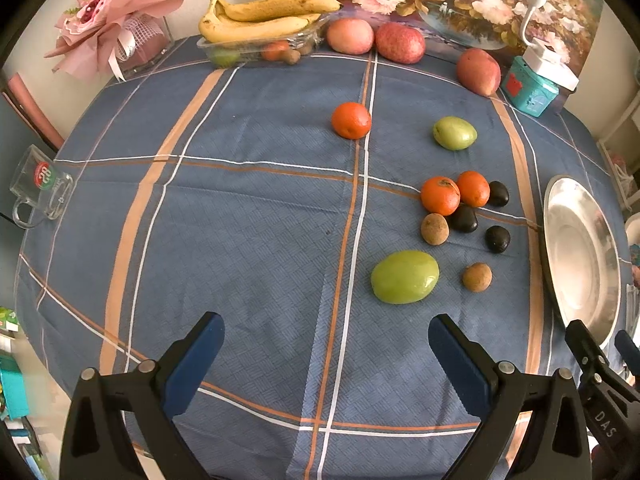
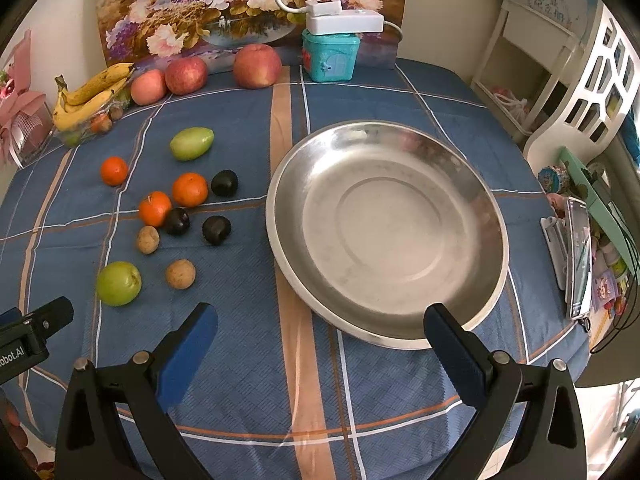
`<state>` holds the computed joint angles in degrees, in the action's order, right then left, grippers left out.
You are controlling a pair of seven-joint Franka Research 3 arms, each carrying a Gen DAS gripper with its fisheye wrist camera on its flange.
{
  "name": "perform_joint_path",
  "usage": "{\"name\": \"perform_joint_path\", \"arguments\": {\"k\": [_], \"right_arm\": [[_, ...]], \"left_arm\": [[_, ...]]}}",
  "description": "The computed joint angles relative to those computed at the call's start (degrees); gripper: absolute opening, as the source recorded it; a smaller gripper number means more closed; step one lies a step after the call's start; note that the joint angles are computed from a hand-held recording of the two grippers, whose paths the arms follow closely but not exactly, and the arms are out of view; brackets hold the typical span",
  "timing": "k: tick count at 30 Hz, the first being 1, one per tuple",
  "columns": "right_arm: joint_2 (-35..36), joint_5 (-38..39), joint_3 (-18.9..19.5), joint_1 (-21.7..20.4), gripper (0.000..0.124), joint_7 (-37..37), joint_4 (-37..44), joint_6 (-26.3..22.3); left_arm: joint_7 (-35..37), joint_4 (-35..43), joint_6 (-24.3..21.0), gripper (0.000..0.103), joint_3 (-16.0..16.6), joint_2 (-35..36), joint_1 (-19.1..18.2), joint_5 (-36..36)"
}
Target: Organize fruits
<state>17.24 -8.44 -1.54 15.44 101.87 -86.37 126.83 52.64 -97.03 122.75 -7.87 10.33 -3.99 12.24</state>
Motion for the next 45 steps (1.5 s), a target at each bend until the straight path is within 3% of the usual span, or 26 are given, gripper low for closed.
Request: {"name": "perform_joint_path", "arguments": {"k": [45], "right_arm": [[0.24,1.29,0.10,-0.29,0.103,-1.05,0.20,-0.17]], "left_arm": [[0.40,-0.29,-0.02,0.103,-0.07,0.01,0.02,-0.50]]}}
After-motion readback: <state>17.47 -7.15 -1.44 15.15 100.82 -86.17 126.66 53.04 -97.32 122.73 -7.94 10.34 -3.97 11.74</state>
